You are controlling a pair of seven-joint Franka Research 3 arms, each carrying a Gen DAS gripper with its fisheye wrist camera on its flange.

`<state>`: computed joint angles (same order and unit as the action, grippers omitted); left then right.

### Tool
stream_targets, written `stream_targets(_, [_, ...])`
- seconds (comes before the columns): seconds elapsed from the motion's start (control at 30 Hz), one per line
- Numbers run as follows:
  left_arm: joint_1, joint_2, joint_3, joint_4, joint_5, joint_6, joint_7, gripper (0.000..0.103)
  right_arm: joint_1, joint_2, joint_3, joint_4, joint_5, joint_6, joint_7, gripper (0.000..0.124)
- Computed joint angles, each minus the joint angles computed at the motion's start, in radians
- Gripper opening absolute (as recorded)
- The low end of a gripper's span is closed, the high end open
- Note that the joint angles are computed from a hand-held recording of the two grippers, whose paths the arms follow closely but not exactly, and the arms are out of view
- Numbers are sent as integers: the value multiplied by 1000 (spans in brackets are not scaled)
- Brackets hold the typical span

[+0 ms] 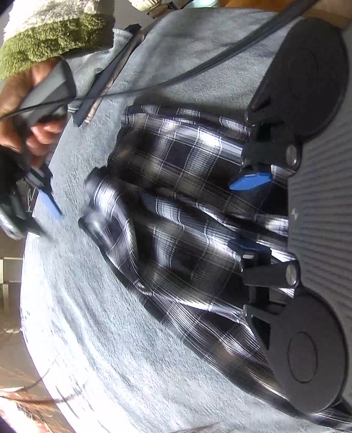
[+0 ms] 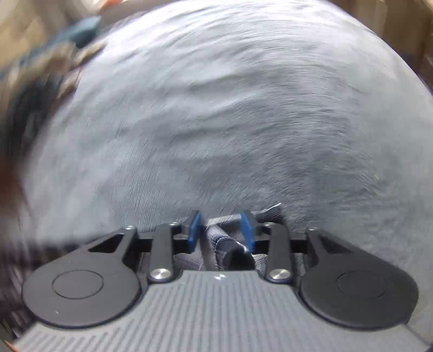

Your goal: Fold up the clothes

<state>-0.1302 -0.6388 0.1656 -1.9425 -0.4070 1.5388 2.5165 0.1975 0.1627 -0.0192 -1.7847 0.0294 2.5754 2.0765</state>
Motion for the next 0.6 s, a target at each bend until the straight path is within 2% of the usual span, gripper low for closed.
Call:
stream_targets(0.07, [-7, 2, -4, -1, -8, 4, 6, 42, 0, -76, -33, -127, -6, 171, 222, 51])
stream_targets(0.1, [-10, 2, -7, -4, -11, 9, 12, 42, -3, -110, -47, -183, -46, 237, 353, 52])
stream_targets(0.13, [-14, 2, -10, -7, -15, 16, 18, 42, -14, -141, -50, -226, -77, 271, 450, 53])
stream_targets(0.2, [-20, -1, -18, -19, -18, 36, 31, 41, -44, -211, -33, -303, -133, 278, 558, 53])
stream_targets(0.27, [-25, -7, -28, -37, -16, 61, 41, 36, -69, -278, -2, -361, -167, 238, 585, 53])
stream_targets(0.33, [-30, -17, -41, -60, -4, 97, 56, 22, -83, -337, 29, -420, -140, 216, 596, 53])
stream_targets(0.43, [-39, -8, -48, -64, 7, 109, 54, 14, -61, -396, 50, -492, 19, 196, 579, 52])
stream_targets(0.6, [-44, 16, -43, -39, 6, 84, 38, 9, -2, -389, 57, -515, 242, 175, 460, 51])
